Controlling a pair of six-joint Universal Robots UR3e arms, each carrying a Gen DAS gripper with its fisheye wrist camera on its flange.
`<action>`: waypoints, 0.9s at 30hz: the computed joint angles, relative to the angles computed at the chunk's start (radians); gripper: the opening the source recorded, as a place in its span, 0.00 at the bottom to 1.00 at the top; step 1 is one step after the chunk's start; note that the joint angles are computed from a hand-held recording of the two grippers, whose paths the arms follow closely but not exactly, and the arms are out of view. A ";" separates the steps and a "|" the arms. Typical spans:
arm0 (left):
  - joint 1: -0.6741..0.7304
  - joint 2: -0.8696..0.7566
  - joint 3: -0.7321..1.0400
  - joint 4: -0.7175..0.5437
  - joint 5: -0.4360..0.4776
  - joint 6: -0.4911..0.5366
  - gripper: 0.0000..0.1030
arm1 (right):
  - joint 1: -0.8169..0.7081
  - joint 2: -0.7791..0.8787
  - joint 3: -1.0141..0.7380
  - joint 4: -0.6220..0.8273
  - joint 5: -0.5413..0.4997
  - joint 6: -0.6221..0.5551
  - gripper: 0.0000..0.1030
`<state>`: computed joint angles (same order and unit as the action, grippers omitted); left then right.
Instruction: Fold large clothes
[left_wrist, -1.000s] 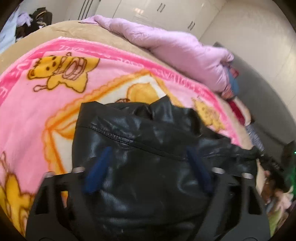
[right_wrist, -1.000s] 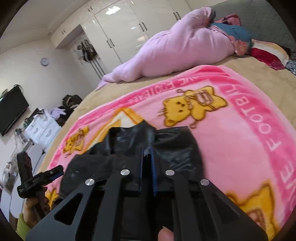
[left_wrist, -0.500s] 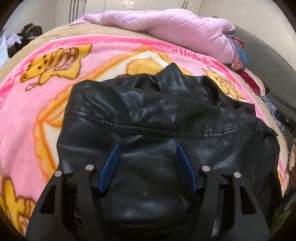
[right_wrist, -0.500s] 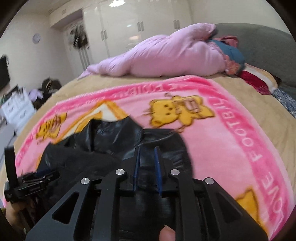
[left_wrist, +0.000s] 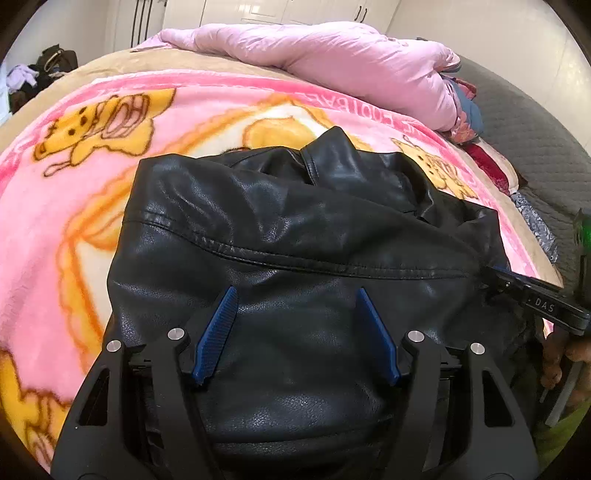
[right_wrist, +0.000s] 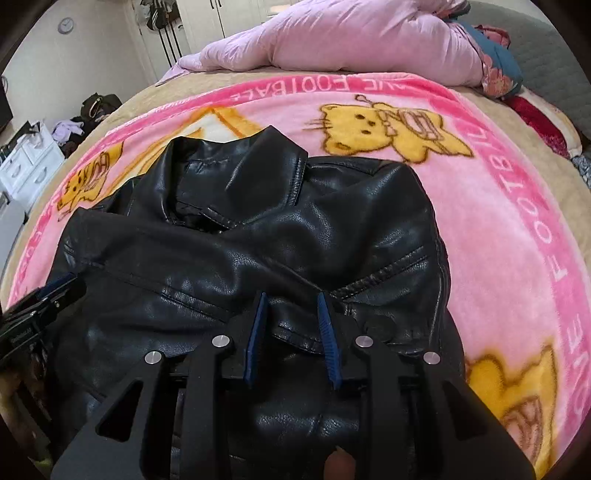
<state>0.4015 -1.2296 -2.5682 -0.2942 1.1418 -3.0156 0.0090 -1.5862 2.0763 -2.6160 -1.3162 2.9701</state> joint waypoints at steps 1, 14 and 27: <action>0.000 -0.002 0.000 0.001 -0.002 -0.001 0.57 | 0.002 0.004 0.002 -0.006 -0.003 0.003 0.25; 0.038 0.167 -0.010 -0.148 -0.062 0.009 0.65 | -0.022 -0.172 0.107 -0.055 0.080 -0.053 0.48; -0.042 0.296 0.009 -0.232 -0.013 -0.032 0.77 | -0.106 -0.341 0.160 0.028 0.190 -0.072 0.69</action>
<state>0.3593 -0.9335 -2.5590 -0.5263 1.1286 -3.0478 -0.0972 -1.9269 2.2363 -2.5876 -1.1259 2.8984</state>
